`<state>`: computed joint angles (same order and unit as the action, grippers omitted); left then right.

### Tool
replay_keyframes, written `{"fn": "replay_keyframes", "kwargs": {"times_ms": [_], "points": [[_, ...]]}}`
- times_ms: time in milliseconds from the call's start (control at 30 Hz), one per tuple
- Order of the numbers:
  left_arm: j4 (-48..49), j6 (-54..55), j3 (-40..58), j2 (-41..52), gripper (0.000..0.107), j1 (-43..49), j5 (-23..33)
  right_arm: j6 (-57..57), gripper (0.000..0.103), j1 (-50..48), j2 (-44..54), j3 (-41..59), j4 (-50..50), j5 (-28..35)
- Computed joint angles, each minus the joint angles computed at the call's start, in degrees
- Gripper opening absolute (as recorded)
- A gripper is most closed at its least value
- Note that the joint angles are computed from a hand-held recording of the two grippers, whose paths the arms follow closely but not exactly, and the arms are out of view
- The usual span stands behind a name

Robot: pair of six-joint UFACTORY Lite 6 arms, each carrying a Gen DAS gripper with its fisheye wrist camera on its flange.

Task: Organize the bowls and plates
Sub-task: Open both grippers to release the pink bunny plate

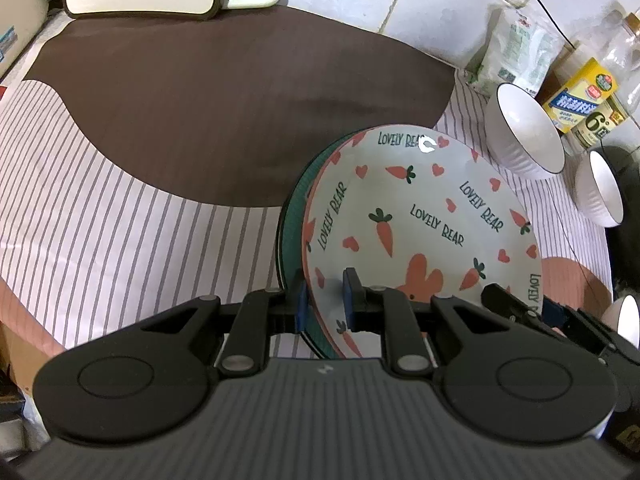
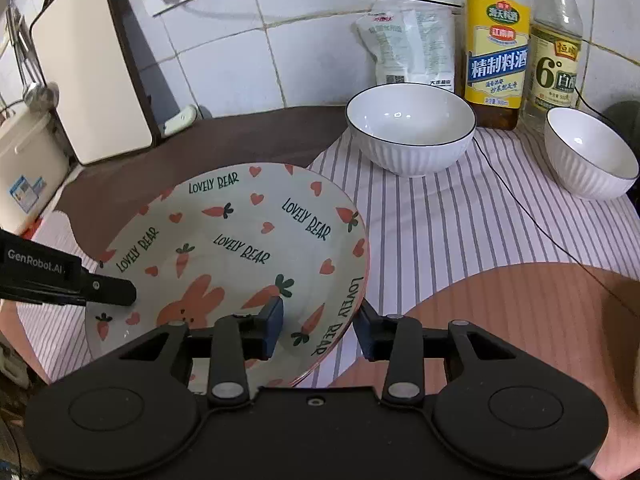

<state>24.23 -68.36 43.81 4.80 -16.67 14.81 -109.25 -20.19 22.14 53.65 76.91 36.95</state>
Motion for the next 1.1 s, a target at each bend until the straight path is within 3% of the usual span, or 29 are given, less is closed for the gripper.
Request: {"fn": "replay_keyframes", "kwargs": {"times_ms": [167,300,467,600,800,933,1100], "points": [[9.1,-13.0,-1.7,-0.8,0.016,-0.9,-1.3,-15.6,0.044,0.1,-3.1,-6.6,15.5,-1.7],[15.4,-20.1,-2.4,-1.2,0.016,-2.0,-1.1,-19.3,0.044,0.3,-3.3,-8.6,19.6,-0.6],[17.4,-23.2,-0.7,-1.4,0.016,-5.3,4.4,-22.3,0.044,0.8,-2.5,-8.8,23.2,-0.6],[15.9,-20.4,1.9,0.3,0.023,-7.5,9.9,-23.1,0.044,0.1,-1.5,-9.5,24.5,0.6],[15.7,-19.8,0.9,-1.6,0.023,-9.0,10.5,-19.7,0.044,-0.5,-3.8,-10.1,19.9,-1.2],[10.6,-12.6,2.0,-3.8,0.023,-10.7,13.9,-13.6,0.044,-3.5,-8.5,-10.3,9.6,-0.1],[6.9,-7.6,3.3,-8.0,0.036,-14.9,19.4,-5.2,0.044,-7.3,-14.7,-9.0,-3.3,4.2]]}}
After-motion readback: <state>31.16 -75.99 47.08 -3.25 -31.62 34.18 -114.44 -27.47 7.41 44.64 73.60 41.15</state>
